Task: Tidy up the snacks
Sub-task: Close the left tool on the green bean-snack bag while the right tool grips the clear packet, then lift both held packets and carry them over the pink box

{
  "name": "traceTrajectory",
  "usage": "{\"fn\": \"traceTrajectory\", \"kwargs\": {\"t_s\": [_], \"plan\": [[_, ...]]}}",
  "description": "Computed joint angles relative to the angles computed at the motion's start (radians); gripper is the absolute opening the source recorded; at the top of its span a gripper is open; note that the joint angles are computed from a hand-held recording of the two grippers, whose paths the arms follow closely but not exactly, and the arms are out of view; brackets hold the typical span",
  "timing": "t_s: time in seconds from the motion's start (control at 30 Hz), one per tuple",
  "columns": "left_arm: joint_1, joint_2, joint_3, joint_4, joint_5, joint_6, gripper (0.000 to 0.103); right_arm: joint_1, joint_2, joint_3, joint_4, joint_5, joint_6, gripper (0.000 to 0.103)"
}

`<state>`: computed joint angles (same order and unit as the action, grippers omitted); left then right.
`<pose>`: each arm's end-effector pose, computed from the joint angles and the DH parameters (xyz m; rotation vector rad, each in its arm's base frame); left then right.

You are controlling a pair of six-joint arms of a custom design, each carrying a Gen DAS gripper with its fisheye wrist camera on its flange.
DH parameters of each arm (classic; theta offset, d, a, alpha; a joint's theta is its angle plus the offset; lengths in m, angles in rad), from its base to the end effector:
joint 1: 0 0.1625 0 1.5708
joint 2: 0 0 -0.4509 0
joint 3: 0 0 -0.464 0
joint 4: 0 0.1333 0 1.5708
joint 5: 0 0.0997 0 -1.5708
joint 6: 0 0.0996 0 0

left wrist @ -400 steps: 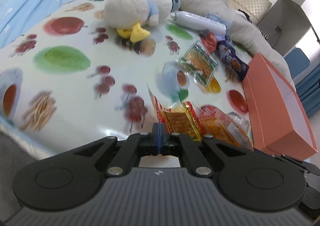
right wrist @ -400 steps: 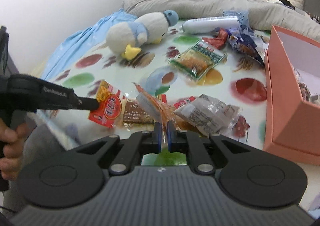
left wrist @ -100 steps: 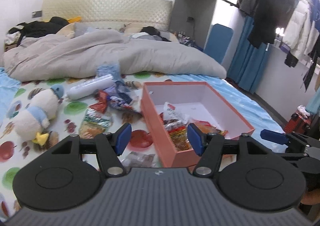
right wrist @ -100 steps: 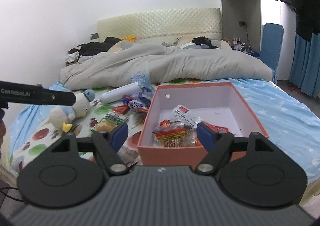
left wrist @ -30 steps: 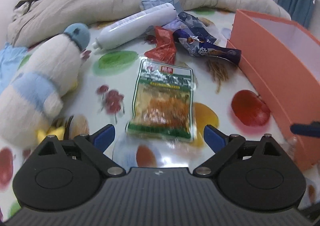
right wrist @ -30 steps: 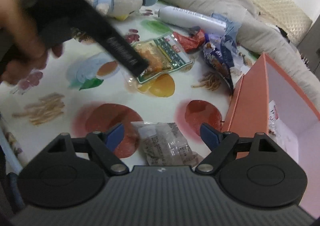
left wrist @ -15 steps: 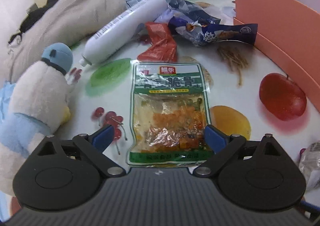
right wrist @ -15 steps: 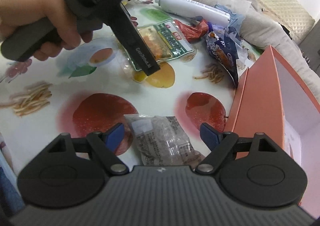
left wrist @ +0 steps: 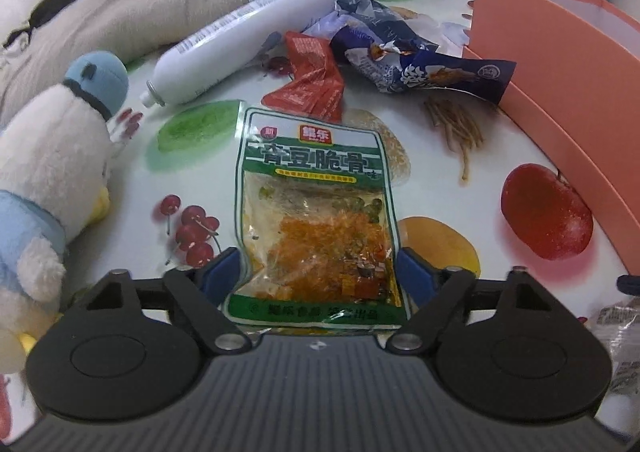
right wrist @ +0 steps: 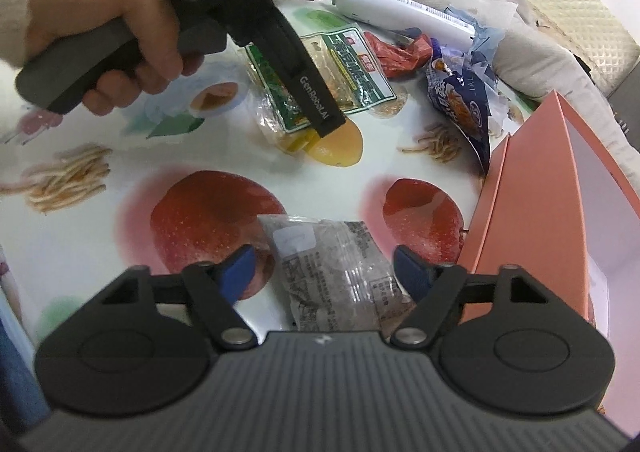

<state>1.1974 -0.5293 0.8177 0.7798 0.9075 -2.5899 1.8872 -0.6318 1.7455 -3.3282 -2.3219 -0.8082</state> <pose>-0.1049 -0.8014 0.1414 0.8772 2.2326 -0.5377 0.2774 -0.6374 0.0140 0.9380 -2.0367 0.5056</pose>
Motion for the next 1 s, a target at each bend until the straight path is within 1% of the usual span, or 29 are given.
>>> {"fn": "traceTrajectory", "kwargs": {"t_s": [0.03, 0.07, 0.17, 0.2, 0.27, 0.5, 0.6, 0.7, 0.8, 0.93, 1.0], "plan": [[-0.002, -0.008, 0.012, -0.005, 0.002, -0.003, 0.078, 0.000, 0.002, -0.002, -0.004, -0.002, -0.007, 0.069], [-0.003, -0.011, 0.016, 0.001, 0.005, -0.018, 0.077, 0.000, 0.000, -0.003, 0.001, 0.001, -0.007, 0.066], [-0.005, -0.028, 0.041, 0.012, 0.017, -0.054, 0.074, -0.002, -0.010, -0.002, 0.027, 0.009, 0.018, 0.064], [-0.006, -0.037, 0.054, 0.011, 0.022, -0.064, 0.074, -0.003, -0.015, 0.001, 0.036, 0.014, 0.028, 0.061], [-0.008, -0.058, 0.091, 0.003, 0.028, -0.078, 0.074, -0.002, -0.019, 0.002, 0.044, 0.014, 0.043, 0.059], [-0.015, -0.133, 0.198, -0.008, 0.048, -0.157, 0.074, 0.008, -0.029, 0.021, 0.053, 0.015, 0.067, 0.057], [-0.019, -0.172, 0.244, -0.018, 0.058, -0.192, 0.074, 0.014, -0.040, 0.034, 0.066, 0.021, 0.109, 0.057], [-0.025, -0.215, 0.294, -0.036, 0.057, -0.207, 0.074, 0.025, -0.043, 0.047, 0.037, 0.015, 0.125, 0.057], [-0.032, -0.262, 0.343, -0.053, 0.056, -0.233, 0.074, 0.033, -0.059, 0.068, 0.019, 0.027, 0.156, 0.056], [-0.046, -0.325, 0.416, -0.063, 0.067, -0.288, 0.074, 0.035, -0.099, 0.108, 0.027, 0.075, 0.251, 0.054], [-0.057, -0.360, 0.462, -0.076, 0.064, -0.303, 0.074, 0.042, -0.106, 0.126, -0.001, 0.072, 0.269, 0.054]]}}
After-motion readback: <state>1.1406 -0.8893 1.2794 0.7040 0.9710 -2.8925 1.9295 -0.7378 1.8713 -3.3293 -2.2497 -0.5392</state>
